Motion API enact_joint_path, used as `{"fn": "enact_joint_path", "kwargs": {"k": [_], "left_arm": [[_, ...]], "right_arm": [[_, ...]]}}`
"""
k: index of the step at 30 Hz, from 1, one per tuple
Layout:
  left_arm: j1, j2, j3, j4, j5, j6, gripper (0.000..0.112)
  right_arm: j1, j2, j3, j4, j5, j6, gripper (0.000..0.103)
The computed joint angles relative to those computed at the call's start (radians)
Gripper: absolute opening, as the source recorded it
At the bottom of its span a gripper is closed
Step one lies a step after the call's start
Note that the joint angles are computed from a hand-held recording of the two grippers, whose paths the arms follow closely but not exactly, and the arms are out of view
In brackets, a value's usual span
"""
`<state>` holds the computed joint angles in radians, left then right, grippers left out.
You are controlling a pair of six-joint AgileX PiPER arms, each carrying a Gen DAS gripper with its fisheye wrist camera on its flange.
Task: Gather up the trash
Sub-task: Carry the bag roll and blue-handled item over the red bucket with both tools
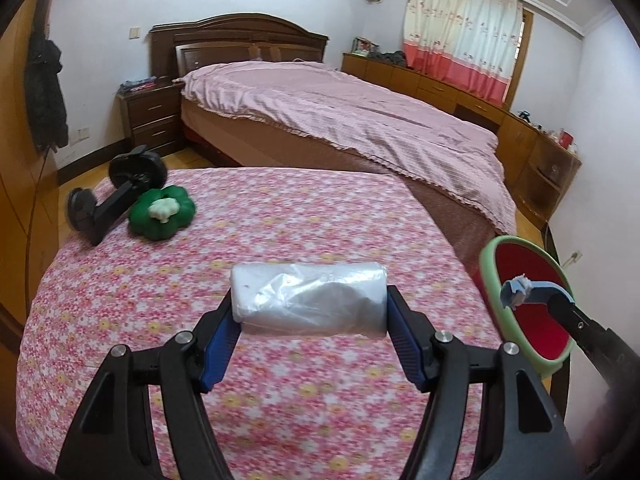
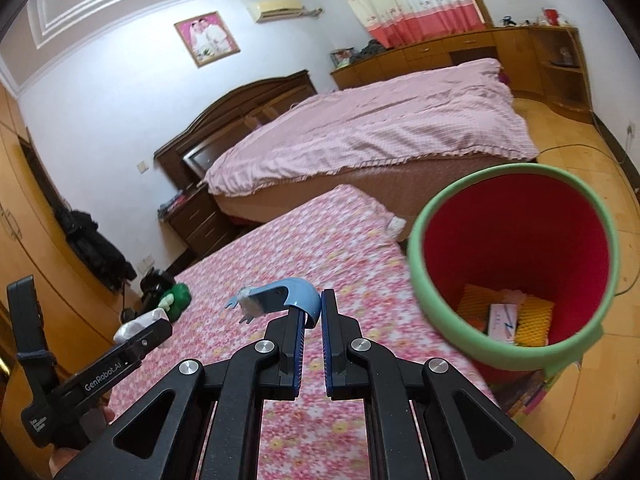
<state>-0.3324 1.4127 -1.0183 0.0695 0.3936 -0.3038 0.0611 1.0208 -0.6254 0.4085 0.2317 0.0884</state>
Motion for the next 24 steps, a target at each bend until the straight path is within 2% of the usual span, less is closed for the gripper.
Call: {"fn": "enact_joint_path", "kwargs": {"k": [8,14,24], "left_arm": [[-0.114,0.02,-0.049,0.074,0.031,-0.08,0.069],[-0.195,0.061,-0.105,0.098,0.046,-0.103,0.069],[-0.294,0.187,-0.234,0.037,0.064,-0.047,0.069]], "right_arm": [[-0.232,-0.079,0.048,0.372,0.1,-0.397,0.007],[-0.441,-0.09,0.07,0.567,0.208,-0.623,0.007],[-0.739,-0.044,0.087,0.689,0.335,-0.807,0.007]]}}
